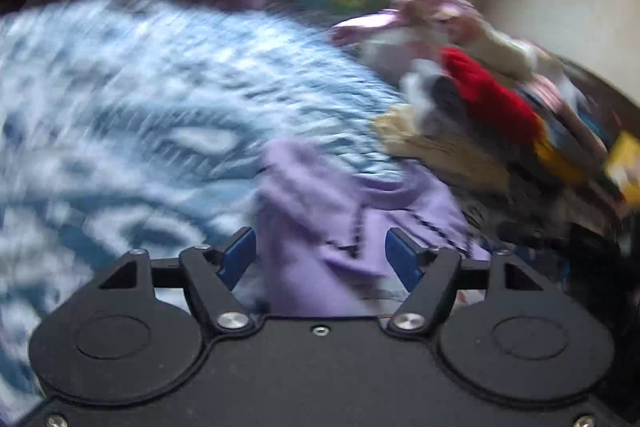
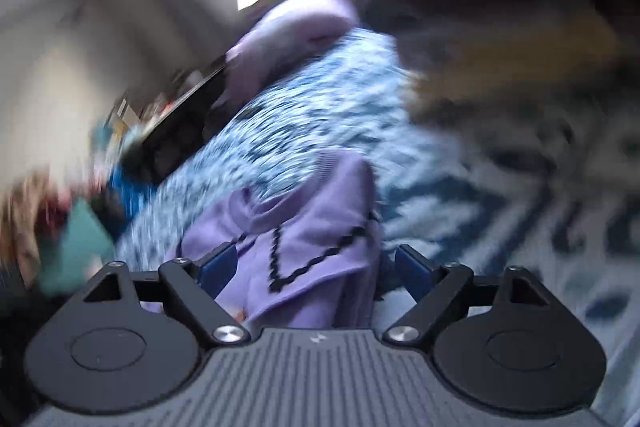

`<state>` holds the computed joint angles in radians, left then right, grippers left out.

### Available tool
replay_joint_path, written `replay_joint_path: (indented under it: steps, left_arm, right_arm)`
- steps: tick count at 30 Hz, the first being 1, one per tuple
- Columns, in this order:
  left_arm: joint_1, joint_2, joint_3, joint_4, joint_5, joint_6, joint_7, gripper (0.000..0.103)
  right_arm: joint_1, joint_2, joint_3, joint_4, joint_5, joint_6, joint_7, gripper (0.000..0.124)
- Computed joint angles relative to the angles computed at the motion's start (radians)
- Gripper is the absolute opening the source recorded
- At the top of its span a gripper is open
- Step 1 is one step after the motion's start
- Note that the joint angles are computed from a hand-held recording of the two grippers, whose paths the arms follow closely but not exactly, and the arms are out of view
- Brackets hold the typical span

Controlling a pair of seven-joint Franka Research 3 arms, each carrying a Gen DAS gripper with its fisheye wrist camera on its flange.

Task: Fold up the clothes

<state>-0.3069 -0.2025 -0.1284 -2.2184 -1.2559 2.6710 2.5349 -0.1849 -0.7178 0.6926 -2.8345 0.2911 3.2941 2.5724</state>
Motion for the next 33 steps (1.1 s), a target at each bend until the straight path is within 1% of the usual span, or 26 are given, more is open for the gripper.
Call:
replay_joint_path:
  steps: [1, 3, 4, 5, 6, 7, 8, 9, 10, 11, 14, 15, 16, 17, 19, 20, 21, 22, 23, 24, 28, 31, 33]
  left_arm:
    - [0.005, 0.011, 0.008, 0.008, -0.005, -0.029, -0.042, 0.072]
    - [0.021, 0.037, 0.019, 0.025, -0.023, -0.100, -0.119, 0.073]
    - [0.030, 0.054, 0.020, 0.036, -0.030, -0.136, -0.160, 0.073]
    - [0.038, 0.062, 0.012, 0.036, -0.030, -0.149, -0.204, 0.073]
    - [0.045, 0.072, 0.006, 0.040, -0.037, -0.156, -0.238, 0.073]
    - [0.052, 0.086, 0.002, 0.048, -0.053, -0.168, -0.262, 0.073]
    - [0.060, 0.102, -0.001, 0.059, -0.065, -0.187, -0.289, 0.073]
    - [0.066, 0.113, -0.007, 0.066, -0.072, -0.197, -0.304, 0.073]
    - [0.072, 0.124, -0.013, 0.073, -0.078, -0.206, -0.318, 0.073]
    - [0.076, 0.131, -0.023, 0.080, -0.073, -0.201, -0.330, 0.073]
    - [0.080, 0.150, -0.046, 0.098, -0.055, -0.181, -0.354, 0.072]
    - [0.079, 0.152, -0.052, 0.100, -0.046, -0.179, -0.352, 0.069]
    - [0.079, 0.150, -0.057, 0.097, -0.041, -0.175, -0.356, 0.063]
    - [0.078, 0.149, -0.061, 0.093, -0.037, -0.171, -0.360, 0.060]
    - [0.079, 0.146, -0.058, 0.078, -0.078, -0.171, -0.364, 0.051]
    - [0.080, 0.146, -0.058, 0.074, -0.095, -0.170, -0.365, 0.049]
    - [0.080, 0.147, -0.059, 0.072, -0.105, -0.168, -0.373, 0.045]
    - [0.080, 0.144, -0.059, 0.070, -0.115, -0.171, -0.391, 0.042]
    - [0.082, 0.137, -0.058, 0.068, -0.127, -0.180, -0.412, 0.041]
    - [0.084, 0.127, -0.053, 0.062, -0.147, -0.194, -0.421, 0.040]
    - [0.099, 0.050, -0.023, 0.016, -0.171, -0.252, -0.457, 0.039]
    - [0.118, -0.034, 0.020, -0.034, -0.187, -0.293, -0.486, 0.039]
    - [0.135, -0.092, 0.052, -0.066, -0.179, -0.305, -0.513, 0.039]
  right_arm:
    - [0.013, 0.020, -0.012, -0.006, 0.018, 0.024, 0.021, 0.087]
    - [0.045, 0.077, -0.045, 0.000, 0.028, 0.064, 0.013, 0.088]
    - [0.059, 0.104, -0.060, 0.009, 0.033, 0.071, -0.002, 0.089]
    - [0.062, 0.127, -0.068, 0.024, 0.032, 0.057, -0.026, 0.089]
    - [0.073, 0.156, -0.080, 0.033, 0.036, 0.061, -0.041, 0.089]
    - [0.108, 0.198, -0.113, 0.035, 0.046, 0.091, -0.049, 0.089]
    - [0.176, 0.248, -0.181, 0.034, 0.050, 0.139, -0.051, 0.089]
    - [0.220, 0.286, -0.231, 0.031, 0.020, 0.182, -0.021, 0.090]
    - [0.248, 0.312, -0.247, 0.033, 0.051, 0.213, -0.052, 0.090]
    - [0.242, 0.325, -0.234, 0.039, 0.062, 0.226, -0.075, 0.090]
    - [0.259, 0.356, -0.241, 0.059, 0.073, 0.239, -0.134, 0.090]
    - [0.286, 0.368, -0.270, 0.064, 0.067, 0.246, -0.139, 0.082]
    - [0.296, 0.376, -0.276, 0.069, 0.075, 0.250, -0.149, 0.077]
    - [0.281, 0.377, -0.246, 0.072, 0.114, 0.251, -0.176, 0.076]
    - [0.246, 0.379, -0.181, 0.080, 0.191, 0.254, -0.231, 0.074]
    - [0.228, 0.380, -0.149, 0.085, 0.230, 0.255, -0.259, 0.070]
    - [0.223, 0.386, -0.132, 0.088, 0.259, 0.264, -0.277, 0.064]
    - [0.245, 0.399, -0.151, 0.089, 0.267, 0.283, -0.270, 0.060]
    - [0.280, 0.405, -0.186, 0.090, 0.263, 0.294, -0.253, 0.051]
    - [0.314, 0.407, -0.221, 0.092, 0.256, 0.304, -0.236, 0.046]
    - [0.374, 0.377, -0.258, 0.121, 0.294, 0.288, -0.281, 0.043]
    - [0.434, 0.371, -0.300, 0.161, 0.300, 0.276, -0.308, 0.042]
    - [0.463, 0.402, -0.312, 0.227, 0.296, 0.258, -0.344, 0.042]
